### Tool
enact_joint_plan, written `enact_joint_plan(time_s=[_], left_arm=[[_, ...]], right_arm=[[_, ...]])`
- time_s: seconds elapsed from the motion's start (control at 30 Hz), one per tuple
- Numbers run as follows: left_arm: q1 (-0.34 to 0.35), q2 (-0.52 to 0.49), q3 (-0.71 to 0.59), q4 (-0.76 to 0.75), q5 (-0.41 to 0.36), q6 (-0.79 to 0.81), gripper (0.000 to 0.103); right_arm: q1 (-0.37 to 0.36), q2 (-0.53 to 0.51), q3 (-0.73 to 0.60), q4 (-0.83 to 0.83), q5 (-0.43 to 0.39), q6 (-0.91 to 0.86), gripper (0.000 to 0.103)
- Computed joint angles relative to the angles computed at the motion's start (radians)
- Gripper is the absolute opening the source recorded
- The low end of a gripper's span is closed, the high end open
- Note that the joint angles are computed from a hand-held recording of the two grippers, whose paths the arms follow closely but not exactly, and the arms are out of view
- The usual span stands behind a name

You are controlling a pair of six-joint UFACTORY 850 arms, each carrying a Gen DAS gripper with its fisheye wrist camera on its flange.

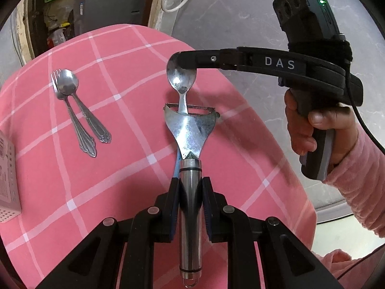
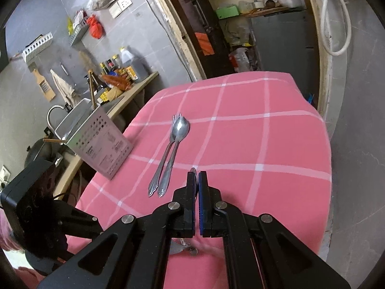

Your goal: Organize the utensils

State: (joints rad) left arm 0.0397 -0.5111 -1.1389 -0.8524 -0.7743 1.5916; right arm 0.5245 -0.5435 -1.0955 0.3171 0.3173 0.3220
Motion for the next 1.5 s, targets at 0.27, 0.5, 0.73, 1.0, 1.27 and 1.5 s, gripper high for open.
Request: enact_joint_plan(time_s=[0.27,0.5,0.73,1.0,1.27,1.5], left_arm=[[0.025,-0.033,-0.027,-0.017,-0.051,-0.050,0.018],[0.042,-0.042,-0.035,-0.041,-0.083,-0.060,0.018],[0.082,-0.098,-0.094,-0.104,-0.169,-0.165,0.018],[0.099,-0.116,-0.129,-0.095,-0.197,-0.202,0.018],[0.080,-0.127,-0.132,-0.053,-0.180,-0.225,0.018],[0.090,-0.122,-0.122,-0.103,-0.182,-0.183,0.017]], right_arm=[[-0.009,0.008,0.030,-0.097,0.046,0.155,0.006],[-0.001,0.021,0.066,0.001,0.117,0.149,0.036],[0.024,0.052,0.144,0.251,0.167,0.083,0.037],[0.061,-0.024,0.120,0.128,0.130,0.254,0.037],[0.026,-0.046,0.073,0.103,0.122,0.223,0.037],[-0.035,-0.088,-0.012,-0.116,0.066,0.333,0.037]])
